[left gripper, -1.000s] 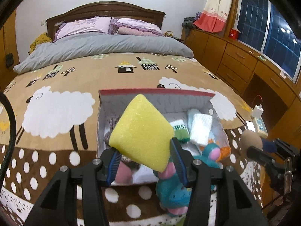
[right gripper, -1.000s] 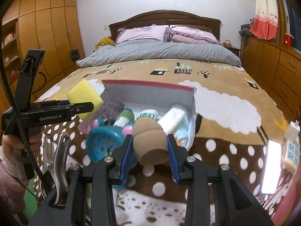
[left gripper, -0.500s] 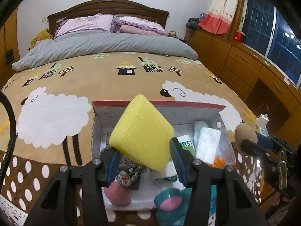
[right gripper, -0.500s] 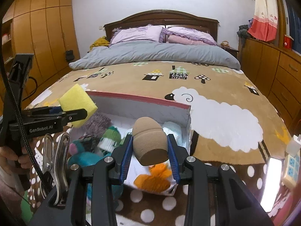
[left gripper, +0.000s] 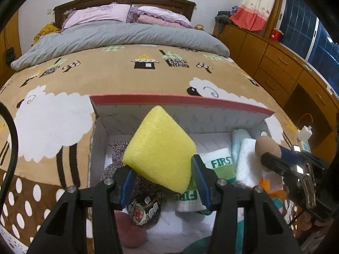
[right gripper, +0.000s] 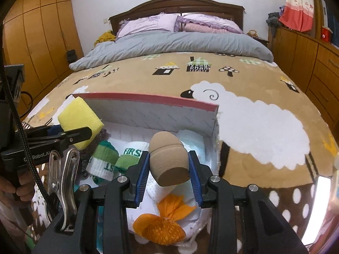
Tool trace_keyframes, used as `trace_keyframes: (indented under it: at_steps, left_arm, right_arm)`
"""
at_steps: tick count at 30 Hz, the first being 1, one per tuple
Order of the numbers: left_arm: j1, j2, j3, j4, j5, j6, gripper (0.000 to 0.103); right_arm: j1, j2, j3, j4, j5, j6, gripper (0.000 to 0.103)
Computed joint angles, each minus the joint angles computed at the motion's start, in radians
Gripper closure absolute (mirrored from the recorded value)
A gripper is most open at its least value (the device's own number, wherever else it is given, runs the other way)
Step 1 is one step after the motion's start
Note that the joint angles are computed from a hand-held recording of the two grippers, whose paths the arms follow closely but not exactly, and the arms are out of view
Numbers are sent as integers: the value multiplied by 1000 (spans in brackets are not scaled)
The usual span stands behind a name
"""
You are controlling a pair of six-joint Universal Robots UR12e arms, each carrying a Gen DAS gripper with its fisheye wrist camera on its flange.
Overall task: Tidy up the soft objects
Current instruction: 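Carry the sponge and wooden piece over the pink shoebox with both tools, then open both tools to drop the sponge and wooden piece into the shoebox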
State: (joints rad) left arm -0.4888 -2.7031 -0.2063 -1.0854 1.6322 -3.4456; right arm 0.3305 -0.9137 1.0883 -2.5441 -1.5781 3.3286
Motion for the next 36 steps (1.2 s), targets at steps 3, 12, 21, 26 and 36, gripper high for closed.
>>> trace_keyframes:
  at_steps: [3, 12, 21, 26, 36]
  left_arm:
    - [1, -7, 7, -14, -6, 1, 50]
    - [2, -24, 31, -36, -9, 0, 49]
    - [-1, -17, 28, -38, -4, -6, 36]
    - [0, 29, -58, 14, -7, -10, 34]
    - [-4, 138, -251, 129, -14, -7, 34]
  right_arm:
    - [0, 10, -9, 12, 5, 4, 66]
    - [-2, 17, -12, 22, 1, 9, 66]
    - [-4, 12, -1, 1, 11, 22, 63]
    - [-4, 3, 15, -22, 8, 28, 54]
    - [3, -26, 54, -86, -4, 27, 47]
